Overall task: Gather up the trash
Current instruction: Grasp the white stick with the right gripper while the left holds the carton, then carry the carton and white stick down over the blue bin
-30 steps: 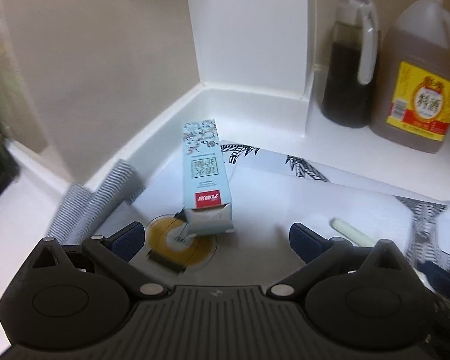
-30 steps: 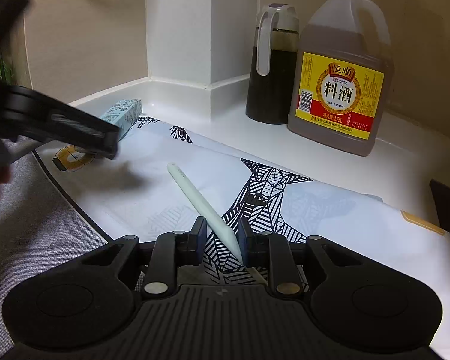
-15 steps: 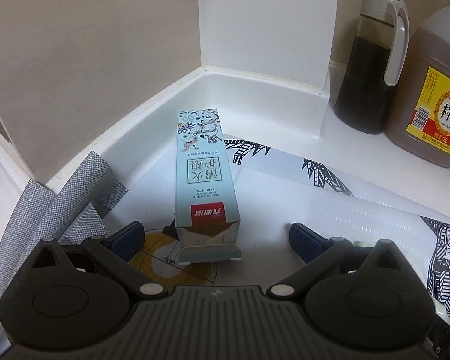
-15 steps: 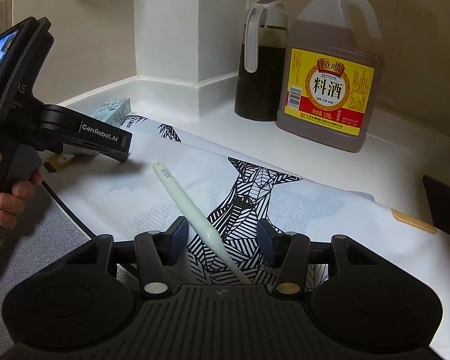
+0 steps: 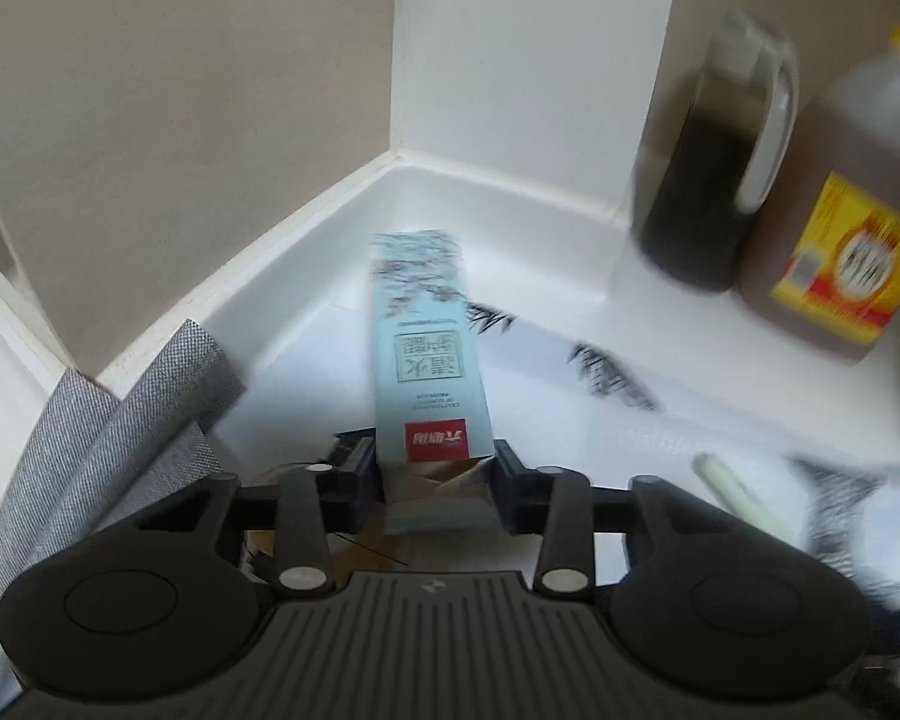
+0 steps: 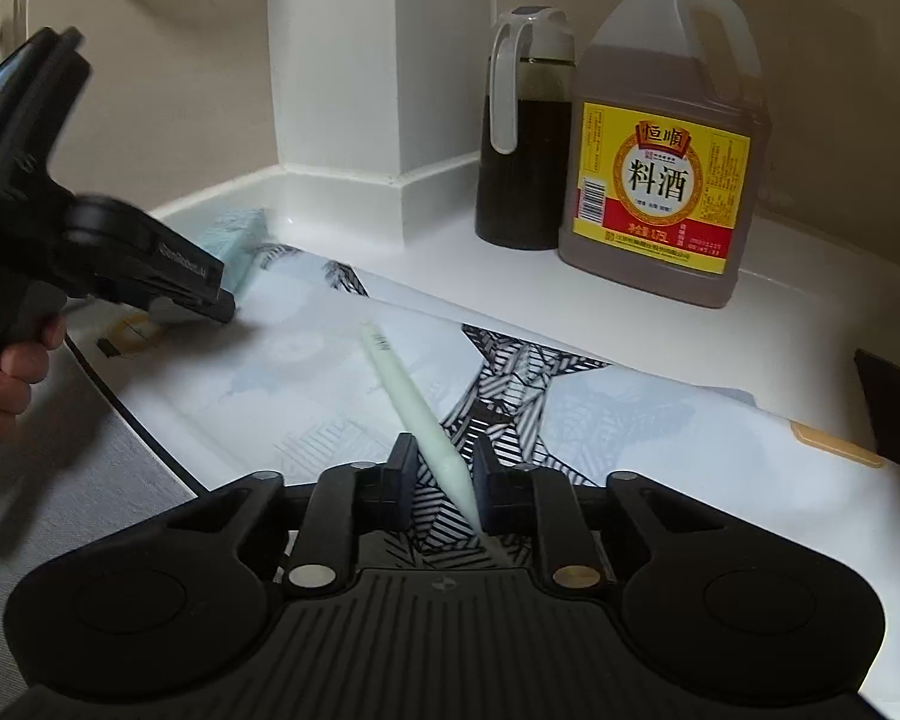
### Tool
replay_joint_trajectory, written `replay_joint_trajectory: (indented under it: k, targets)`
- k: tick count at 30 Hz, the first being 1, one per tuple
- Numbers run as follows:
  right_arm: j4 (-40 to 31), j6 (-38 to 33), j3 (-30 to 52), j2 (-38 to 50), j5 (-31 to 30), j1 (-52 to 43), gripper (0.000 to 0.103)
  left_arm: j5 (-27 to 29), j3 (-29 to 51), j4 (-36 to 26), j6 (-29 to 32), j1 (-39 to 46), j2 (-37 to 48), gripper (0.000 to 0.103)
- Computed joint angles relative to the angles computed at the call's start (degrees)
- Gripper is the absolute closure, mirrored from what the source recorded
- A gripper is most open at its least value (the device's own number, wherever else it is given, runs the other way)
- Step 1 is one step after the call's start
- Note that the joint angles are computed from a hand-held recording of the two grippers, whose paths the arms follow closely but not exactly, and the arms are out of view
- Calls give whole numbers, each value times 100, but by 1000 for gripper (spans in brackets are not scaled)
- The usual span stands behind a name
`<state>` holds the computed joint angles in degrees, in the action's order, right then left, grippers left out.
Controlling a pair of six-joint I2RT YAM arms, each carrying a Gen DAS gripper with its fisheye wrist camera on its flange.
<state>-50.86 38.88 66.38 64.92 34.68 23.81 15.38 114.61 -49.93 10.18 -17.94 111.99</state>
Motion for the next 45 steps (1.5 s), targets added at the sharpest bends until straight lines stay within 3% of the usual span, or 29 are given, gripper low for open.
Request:
replay_joint_trajectory:
  k: [7,13,20,26,31,35,37,45]
  targets:
    - [349,69,-176,-324,93,7,89,474,-331,-50,99,354,-519,61]
    - [573,268,-283,-595,-140,-75,90,837,-1293,-58,353,714,-1488,61]
    - [945,309,-359,-797,-344,0,90,1565,-2079,-551,714,1534,-2670,61]
    - [352,407,-158,-313,-512,-169,90,1813,-2710,-834,1214,2177,-3403,61]
    - [310,415,-161,-265,-541,-135,90,2067,-2831,-1162,1416,2516,-3591,61]
    - [1158,1079,-703,-966,-2279,-892,90,2539,-2703,-1618,1719,2939,-3699,61]
    - [1474,1356,-913,-1166,-2871,-1150,90,2744,-2621,-1833,1880,3153,-3742,61]
    - [1973,2004,-1160,-1319,-3790,-1395,90,3133,-2390,-2725,2720,4029,-3827,61]
